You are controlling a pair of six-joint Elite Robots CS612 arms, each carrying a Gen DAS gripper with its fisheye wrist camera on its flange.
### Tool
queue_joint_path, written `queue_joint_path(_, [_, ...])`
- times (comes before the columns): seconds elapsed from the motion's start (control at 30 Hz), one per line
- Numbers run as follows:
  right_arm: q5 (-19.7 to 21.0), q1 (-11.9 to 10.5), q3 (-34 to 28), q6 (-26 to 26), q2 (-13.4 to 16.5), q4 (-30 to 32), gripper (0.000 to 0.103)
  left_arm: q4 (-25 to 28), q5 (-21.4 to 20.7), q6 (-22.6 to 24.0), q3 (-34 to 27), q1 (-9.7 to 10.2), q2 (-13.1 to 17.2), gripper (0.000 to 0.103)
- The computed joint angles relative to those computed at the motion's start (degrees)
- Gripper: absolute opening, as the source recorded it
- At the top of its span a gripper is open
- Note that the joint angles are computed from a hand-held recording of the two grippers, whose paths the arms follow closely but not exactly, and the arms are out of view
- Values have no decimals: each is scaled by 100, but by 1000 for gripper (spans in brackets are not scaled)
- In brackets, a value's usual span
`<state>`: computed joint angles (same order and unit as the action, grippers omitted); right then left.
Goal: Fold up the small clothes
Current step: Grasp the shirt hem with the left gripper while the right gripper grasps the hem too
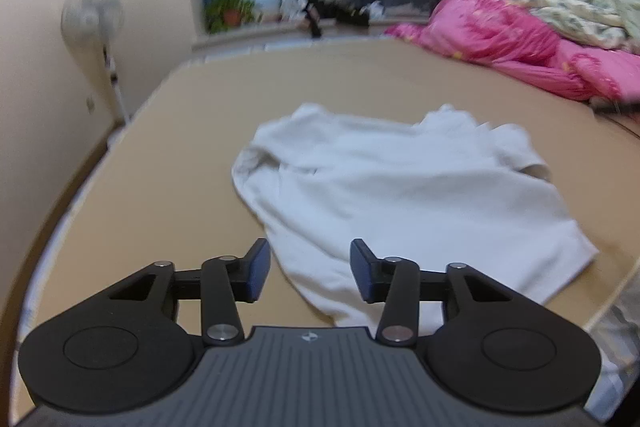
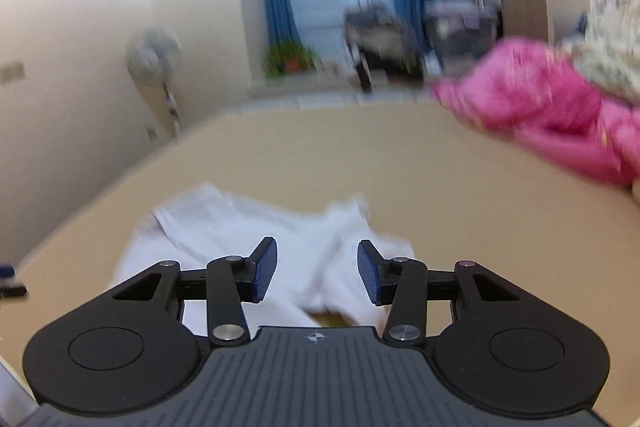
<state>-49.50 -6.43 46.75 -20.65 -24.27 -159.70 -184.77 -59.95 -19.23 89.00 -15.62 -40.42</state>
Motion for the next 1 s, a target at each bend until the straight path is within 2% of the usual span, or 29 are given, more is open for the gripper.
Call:
queue_joint_path(0.1, [-549,101,-278,-307,215,1037,47,350,-575,-757,-244,217,174,48])
queue_joint_path(0.17, [-1183,235,-416,-755,217,2077,47,539,-999,-1237,-387,331,249,53])
queue_joint_path(0.27, [-1290,320,-741,-1049,355,2796,47,679,-1328,-1351,-644,402,409,63])
queue_joint_path(0.37, [-1600,383,-830,-1175,409,2901,47,871,-1548,-1399,-882,434,544,69])
queue_joint_path(0.5, [-1933,432,-1281,-1060,648,3270,47,1119,-1919,-1539,-1113,480,684,71])
queue_joint_path(0.53, [-1932,412,-1451,-1039,738,3394,47,1201,-1950,-1539,-1162,482,708,71])
queue_joint_path(0.7, [-1939,429,-1397,-1044,731,3379,46,1644,-1812,-1461,-1263,438,741,71])
queue_joint_path(0.73, [-1917,429,-1334,-1069,701,3343,44,1637,-1786,-1462,-1242,435,733,63])
queue_joint_path(0.77, [-1892,425,-1271,-1088,671,3309,34,1618,-1747,-1436,-1204,423,716,46])
queue_joint_path(0.8, [-1862,420,-1229,-1112,653,3268,20,1629,-1673,-1372,-1167,410,695,33])
queue_joint_path(0.83, [-1818,411,-1185,-1123,636,3230,15,1639,-1567,-1312,-1120,392,670,14])
queue_joint_path(0.93, [-1587,357,-1019,-1009,555,2977,9,1549,-1267,-1342,-858,343,520,6])
queue_joint_path(1.0, [-1338,292,-890,-776,488,2752,7,1405,-1145,-1438,-623,331,383,5])
